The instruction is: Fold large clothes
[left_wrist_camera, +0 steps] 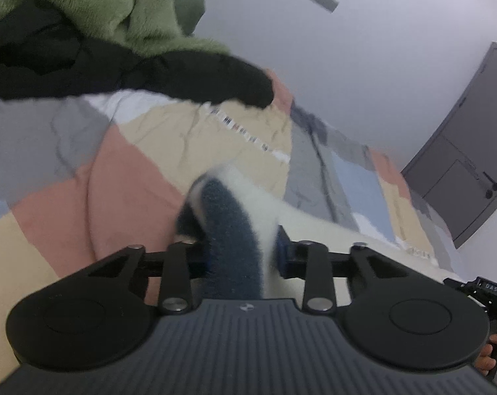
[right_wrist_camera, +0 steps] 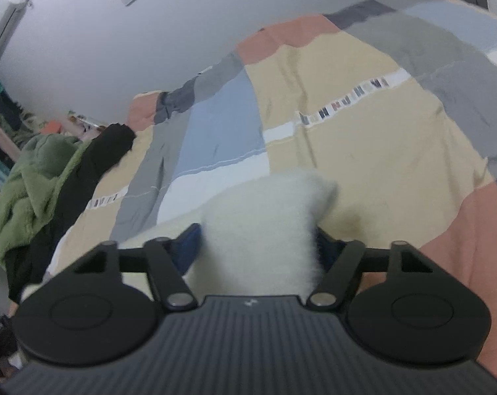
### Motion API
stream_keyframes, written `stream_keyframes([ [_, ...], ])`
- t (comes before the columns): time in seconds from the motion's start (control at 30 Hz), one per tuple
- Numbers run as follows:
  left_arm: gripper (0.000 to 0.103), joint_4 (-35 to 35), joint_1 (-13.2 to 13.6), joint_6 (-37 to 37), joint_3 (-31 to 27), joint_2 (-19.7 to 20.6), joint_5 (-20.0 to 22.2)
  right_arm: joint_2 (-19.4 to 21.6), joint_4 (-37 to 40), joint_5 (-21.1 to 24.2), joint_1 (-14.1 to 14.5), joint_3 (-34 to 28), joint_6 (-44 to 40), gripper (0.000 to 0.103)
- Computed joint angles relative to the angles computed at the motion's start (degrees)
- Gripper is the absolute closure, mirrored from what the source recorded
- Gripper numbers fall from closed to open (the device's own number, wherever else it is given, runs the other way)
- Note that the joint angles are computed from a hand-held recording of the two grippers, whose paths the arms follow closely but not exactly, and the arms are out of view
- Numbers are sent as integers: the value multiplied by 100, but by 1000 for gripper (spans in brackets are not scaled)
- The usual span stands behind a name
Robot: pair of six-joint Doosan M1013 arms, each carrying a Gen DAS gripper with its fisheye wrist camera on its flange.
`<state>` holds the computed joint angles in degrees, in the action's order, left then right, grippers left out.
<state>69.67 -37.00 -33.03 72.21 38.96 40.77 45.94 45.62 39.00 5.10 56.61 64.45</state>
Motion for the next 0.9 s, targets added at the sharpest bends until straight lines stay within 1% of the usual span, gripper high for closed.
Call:
stream_keyframes([
  [0.07,72,212,-18,-149,28,-43,-19,-60,13,-56,8,38,-351,52],
  [0.17,73,420,-49,-129,-31,-56,100,-126,286,-178,5,84,-865,60],
  [0.23,73,418,-46,51,-112,-33,178,-145,612,-257,-8,92,-1223,60],
  [0.33,73,462,10,-33,-145,-2,156,-59,1056,-326,-11,-35,-1613,60],
  [0.4,72,334,51,156,-199,45,132,61,1023,-258,-3,-209,-1499,60],
  [0.43,72,248,71,240,-223,75,116,142,890,-231,11,-325,-1399,60],
  [0.53,72,-269,139,624,-342,180,106,317,436,-183,56,-554,-1049,59],
  [0.67,71,-681,228,730,-312,225,-109,519,-279,-55,111,-785,-390,55],
  [0.73,70,-642,243,631,-265,210,-185,538,-342,-33,115,-793,-301,55],
  [0.83,69,-588,234,618,-249,198,-176,490,-317,-59,114,-723,-285,54],
  [0.9,65,-502,216,513,-218,179,-162,425,-264,-126,117,-619,-260,53],
])
